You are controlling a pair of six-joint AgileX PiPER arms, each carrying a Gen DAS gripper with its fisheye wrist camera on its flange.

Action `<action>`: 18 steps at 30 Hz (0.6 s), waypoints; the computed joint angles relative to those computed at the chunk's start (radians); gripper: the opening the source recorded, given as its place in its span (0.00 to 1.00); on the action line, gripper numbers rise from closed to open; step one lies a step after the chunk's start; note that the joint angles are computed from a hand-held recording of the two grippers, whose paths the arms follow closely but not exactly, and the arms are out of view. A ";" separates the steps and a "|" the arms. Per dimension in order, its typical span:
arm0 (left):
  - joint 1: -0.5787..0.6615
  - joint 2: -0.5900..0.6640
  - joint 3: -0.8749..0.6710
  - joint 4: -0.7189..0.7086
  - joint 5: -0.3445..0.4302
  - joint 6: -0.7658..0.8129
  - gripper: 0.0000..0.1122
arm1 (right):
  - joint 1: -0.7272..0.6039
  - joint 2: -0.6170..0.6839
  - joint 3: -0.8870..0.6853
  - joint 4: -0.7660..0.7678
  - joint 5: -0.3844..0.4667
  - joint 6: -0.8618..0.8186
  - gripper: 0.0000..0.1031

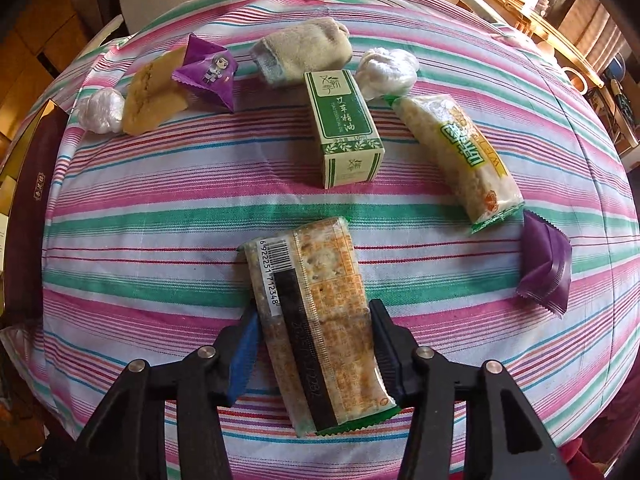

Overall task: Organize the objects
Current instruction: 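Lower the yellow sponge into the gold tray and open the left gripper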

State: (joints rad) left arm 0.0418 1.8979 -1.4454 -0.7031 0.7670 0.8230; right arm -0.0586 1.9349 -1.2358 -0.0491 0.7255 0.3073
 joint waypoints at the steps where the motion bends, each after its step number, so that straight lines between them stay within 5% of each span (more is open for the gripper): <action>1: 0.021 0.020 -0.026 0.029 -0.004 -0.036 0.43 | 0.000 -0.005 0.009 0.000 -0.006 0.002 0.51; 14: 0.094 0.198 -0.172 0.278 -0.108 -0.122 0.46 | 0.047 0.030 -0.027 -0.043 -0.020 0.081 0.51; 18: 0.120 0.174 -0.121 0.227 -0.130 -0.073 0.63 | 0.049 0.044 -0.066 -0.039 0.001 0.079 0.51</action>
